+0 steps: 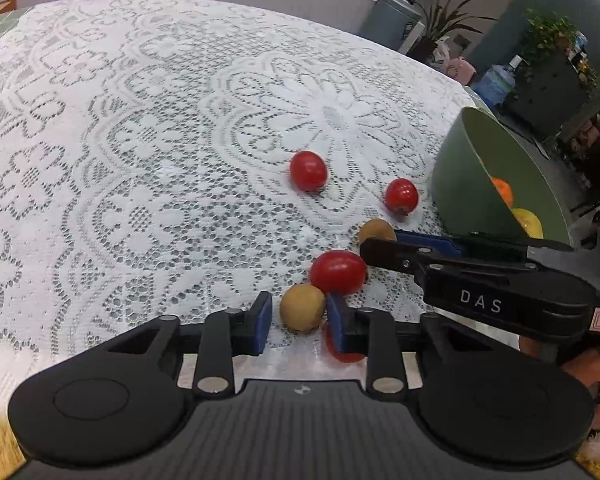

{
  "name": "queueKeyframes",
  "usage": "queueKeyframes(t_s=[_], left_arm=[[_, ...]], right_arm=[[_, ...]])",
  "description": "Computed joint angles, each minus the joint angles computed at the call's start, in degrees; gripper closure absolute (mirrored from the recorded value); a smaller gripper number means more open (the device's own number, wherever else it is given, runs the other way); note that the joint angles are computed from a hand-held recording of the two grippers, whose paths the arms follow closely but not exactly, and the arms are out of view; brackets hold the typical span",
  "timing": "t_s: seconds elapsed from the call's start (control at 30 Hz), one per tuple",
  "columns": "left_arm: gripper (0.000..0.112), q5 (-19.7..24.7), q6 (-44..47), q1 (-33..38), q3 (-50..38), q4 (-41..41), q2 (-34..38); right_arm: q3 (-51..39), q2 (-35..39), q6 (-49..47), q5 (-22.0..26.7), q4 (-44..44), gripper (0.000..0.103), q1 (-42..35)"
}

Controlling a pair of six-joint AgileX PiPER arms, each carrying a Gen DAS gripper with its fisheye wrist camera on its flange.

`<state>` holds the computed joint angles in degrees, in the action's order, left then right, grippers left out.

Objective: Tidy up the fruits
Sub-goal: 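Grasp a small brown fruit with the left tool while the right tool grasps another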

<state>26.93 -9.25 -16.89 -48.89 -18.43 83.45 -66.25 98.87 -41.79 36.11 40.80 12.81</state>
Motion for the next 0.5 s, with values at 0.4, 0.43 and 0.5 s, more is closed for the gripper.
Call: queueKeyframes(t_s=[0.4,0.43,0.5], left_arm=[[0.084,-1.74,-12.89,-2.75,0.3,12.91,-0.87],[0.084,-1.95,-13.78,-3.14,0.22,13.98,-0.56],[0.082,-2.02,-14.07,-3.55,-0.05,14.63,0.0]], right_arm=[[2.5,-2.96,0.35,-2.06,-2.58,0.081,0.81],[2.48,-2.94,1.61,-2.39,-4.19,0.081,1.33],[2.19,-2.62,2.29,-2.27,-5.08,0.081,1.63]])
